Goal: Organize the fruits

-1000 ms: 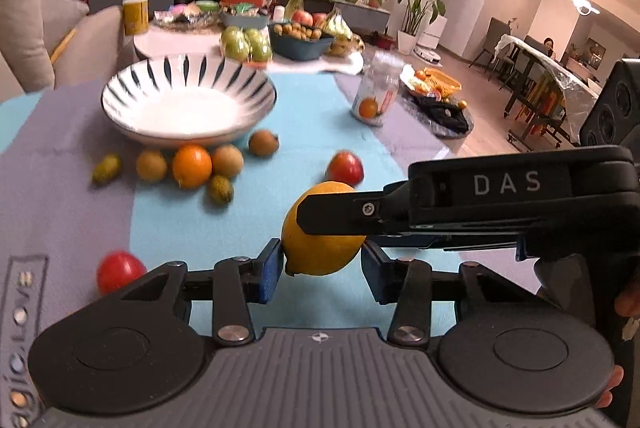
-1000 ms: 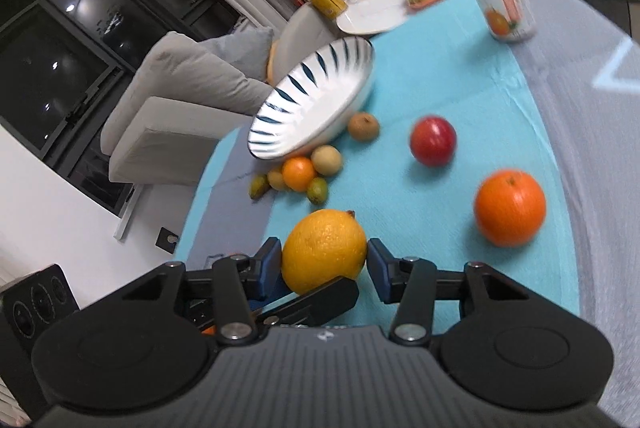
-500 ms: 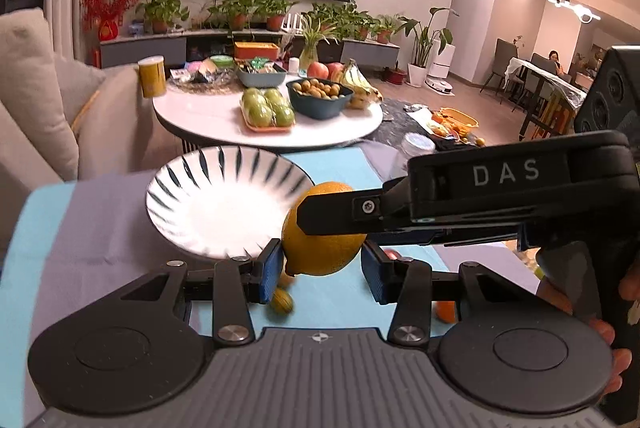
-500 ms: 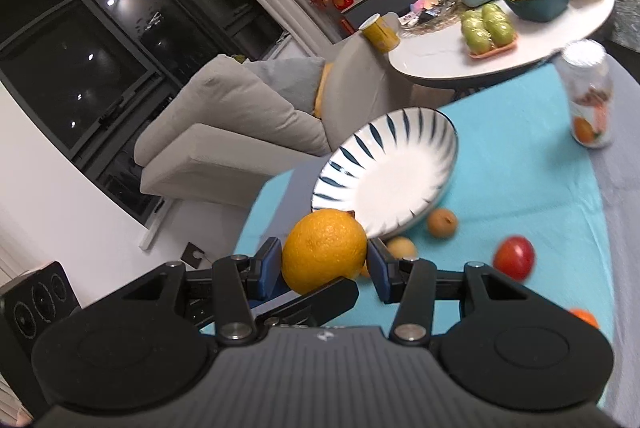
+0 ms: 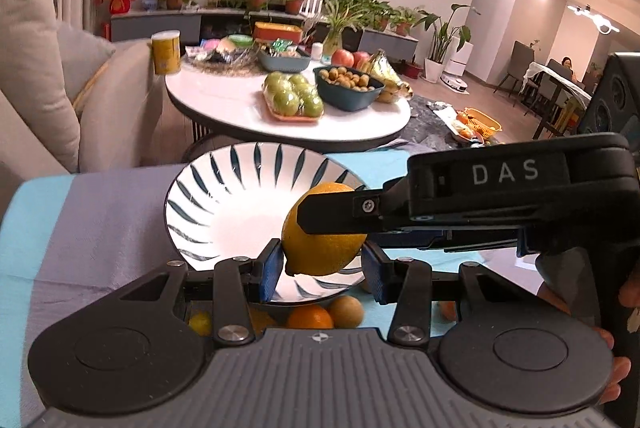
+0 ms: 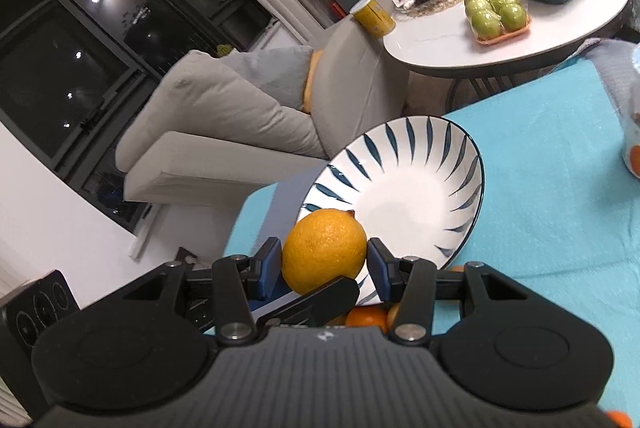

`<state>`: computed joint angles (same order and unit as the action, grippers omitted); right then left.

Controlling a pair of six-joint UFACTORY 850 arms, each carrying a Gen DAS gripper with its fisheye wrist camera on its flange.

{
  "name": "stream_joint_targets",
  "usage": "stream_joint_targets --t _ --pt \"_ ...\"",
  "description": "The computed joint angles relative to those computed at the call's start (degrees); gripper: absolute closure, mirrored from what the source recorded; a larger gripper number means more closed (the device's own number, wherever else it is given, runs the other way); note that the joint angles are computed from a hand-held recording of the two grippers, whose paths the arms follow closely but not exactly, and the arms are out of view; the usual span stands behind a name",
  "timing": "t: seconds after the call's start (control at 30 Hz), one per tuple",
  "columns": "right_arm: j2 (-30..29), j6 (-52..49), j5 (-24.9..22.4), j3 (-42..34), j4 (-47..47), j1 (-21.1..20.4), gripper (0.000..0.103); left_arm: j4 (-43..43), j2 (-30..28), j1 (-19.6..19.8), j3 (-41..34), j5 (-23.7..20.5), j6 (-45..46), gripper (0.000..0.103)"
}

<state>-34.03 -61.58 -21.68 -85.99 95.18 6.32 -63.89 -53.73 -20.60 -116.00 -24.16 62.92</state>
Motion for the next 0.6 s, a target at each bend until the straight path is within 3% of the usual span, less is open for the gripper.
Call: stream_joint_targets --t 0.37,0.47,0.53,0.6 --pt "-2.71 6.8 -0.17 -2.24 -5.46 -0.58 0.046 7.58 -4.76 0.2 -6.35 -3.22 -8.58 0.062" --pt "-3.1 11.56 0.09 -2.63 -8.44 -0.64 0.045 10.84 -4.63 -0.16 -6.2 -1.15 -11.99 0.051" --pt "-2.21 9.63 1.93 -1.69 -6.24 -0.41 0.029 9.68 -4.11 -0.05 -5.48 0.21 -10.8 0.039" --pt "-0.58 3.96 5.64 -0.11 -2.19 0.13 0.025 7.14 -3.18 0.34 -4.2 0.53 -8.69 0.038"
